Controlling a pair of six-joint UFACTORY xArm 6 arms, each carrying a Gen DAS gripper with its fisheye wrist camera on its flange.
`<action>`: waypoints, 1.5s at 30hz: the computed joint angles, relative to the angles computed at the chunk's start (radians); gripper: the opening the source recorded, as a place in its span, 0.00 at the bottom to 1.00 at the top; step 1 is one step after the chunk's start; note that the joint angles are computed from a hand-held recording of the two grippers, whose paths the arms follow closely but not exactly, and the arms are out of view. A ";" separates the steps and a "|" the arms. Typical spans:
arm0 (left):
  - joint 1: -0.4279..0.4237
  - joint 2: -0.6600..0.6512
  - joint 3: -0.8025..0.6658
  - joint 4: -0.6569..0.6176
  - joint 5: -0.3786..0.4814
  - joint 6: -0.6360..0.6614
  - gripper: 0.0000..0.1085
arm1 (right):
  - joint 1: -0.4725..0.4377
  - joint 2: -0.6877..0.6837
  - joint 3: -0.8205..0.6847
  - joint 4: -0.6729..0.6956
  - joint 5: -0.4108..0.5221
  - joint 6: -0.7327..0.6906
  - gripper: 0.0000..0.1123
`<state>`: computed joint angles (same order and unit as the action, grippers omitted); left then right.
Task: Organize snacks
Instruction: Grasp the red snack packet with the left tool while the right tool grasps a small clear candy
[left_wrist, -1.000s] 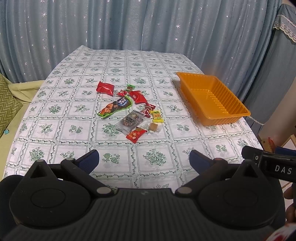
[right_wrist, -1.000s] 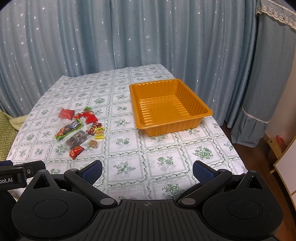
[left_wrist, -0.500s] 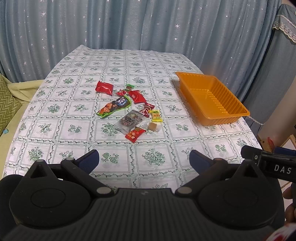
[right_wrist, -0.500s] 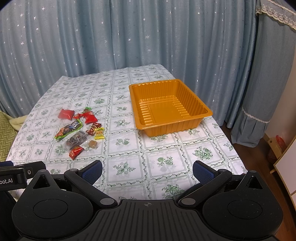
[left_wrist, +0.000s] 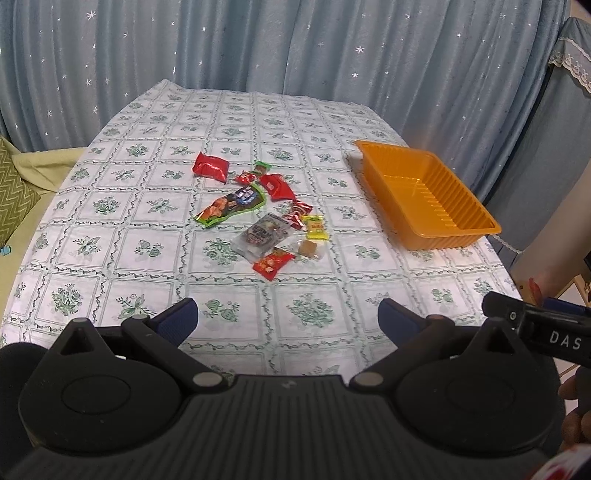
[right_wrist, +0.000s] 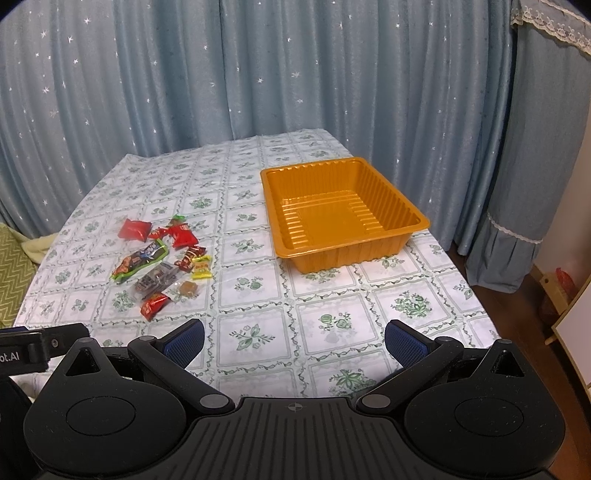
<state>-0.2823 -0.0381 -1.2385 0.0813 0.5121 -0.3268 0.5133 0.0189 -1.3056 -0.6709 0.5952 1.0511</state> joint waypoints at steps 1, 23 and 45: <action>0.008 0.007 -0.002 -0.007 -0.004 0.009 0.95 | -0.002 0.008 -0.002 0.003 -0.008 -0.005 0.92; 0.084 0.452 -0.375 -0.503 0.050 0.785 0.40 | -0.067 0.340 -0.247 0.085 -0.125 -0.108 0.91; 0.114 0.538 -0.470 -0.506 0.067 0.798 0.21 | -0.056 0.590 -0.490 0.385 -0.223 -0.497 0.73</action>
